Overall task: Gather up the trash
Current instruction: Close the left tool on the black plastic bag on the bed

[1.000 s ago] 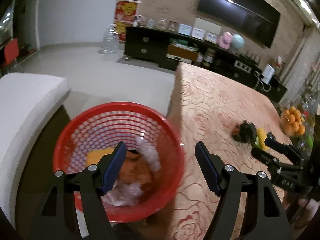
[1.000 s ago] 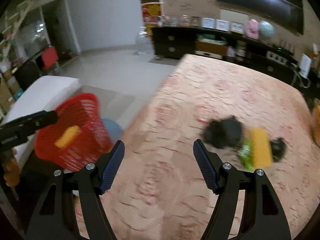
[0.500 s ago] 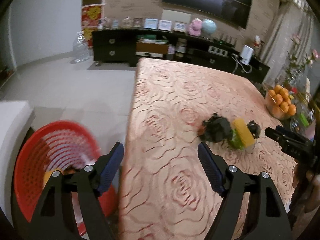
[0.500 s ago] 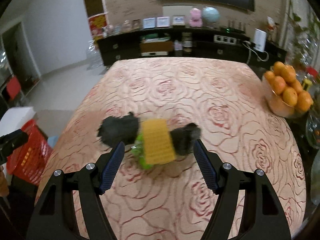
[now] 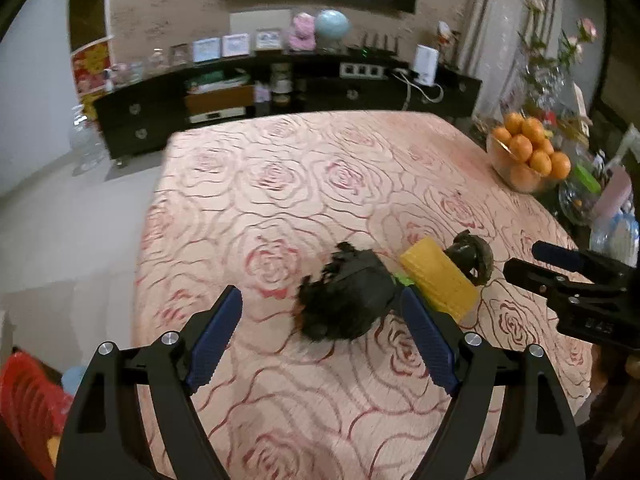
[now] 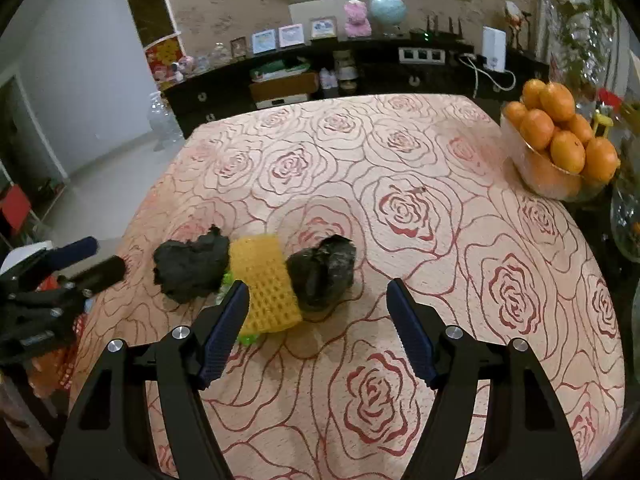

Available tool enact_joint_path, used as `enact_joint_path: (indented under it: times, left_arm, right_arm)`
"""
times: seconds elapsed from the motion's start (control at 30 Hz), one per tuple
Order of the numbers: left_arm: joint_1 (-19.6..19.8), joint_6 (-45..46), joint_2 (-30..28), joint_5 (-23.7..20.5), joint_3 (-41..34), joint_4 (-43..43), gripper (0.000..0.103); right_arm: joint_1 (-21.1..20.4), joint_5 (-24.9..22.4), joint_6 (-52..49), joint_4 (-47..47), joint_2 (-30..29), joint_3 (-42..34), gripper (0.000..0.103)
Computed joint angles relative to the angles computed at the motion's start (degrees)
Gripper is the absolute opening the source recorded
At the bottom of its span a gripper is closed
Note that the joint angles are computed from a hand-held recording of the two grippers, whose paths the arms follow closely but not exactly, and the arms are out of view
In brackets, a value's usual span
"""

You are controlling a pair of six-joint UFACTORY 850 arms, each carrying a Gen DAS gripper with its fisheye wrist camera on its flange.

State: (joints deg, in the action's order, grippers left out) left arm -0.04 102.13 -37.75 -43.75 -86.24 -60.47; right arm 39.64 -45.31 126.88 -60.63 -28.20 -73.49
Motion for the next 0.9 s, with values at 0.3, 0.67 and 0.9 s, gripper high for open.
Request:
enact_joint_path:
  times: [0.3,0.67,0.9]
  left_arm:
    - [-3.8,-4.7,-5.4,1.1,-4.2,4.2,0.078]
    - [-3.8,-3.6,-6.1,-1.8,-4.6,3.4,0.039]
    - [-1.6,-6.0,-6.1,-3.8,-5.5,4.7,0.038]
  right_arm:
    - [-0.5,1.0,0.0,0.7,0.1,0.3,0.069]
    - [-1.1,2.0,-1.3,2.6,-0.9,-0.2,0.069]
    - [-0.7,1.2,-1.2,0.7,-1.4,-1.0,0.069]
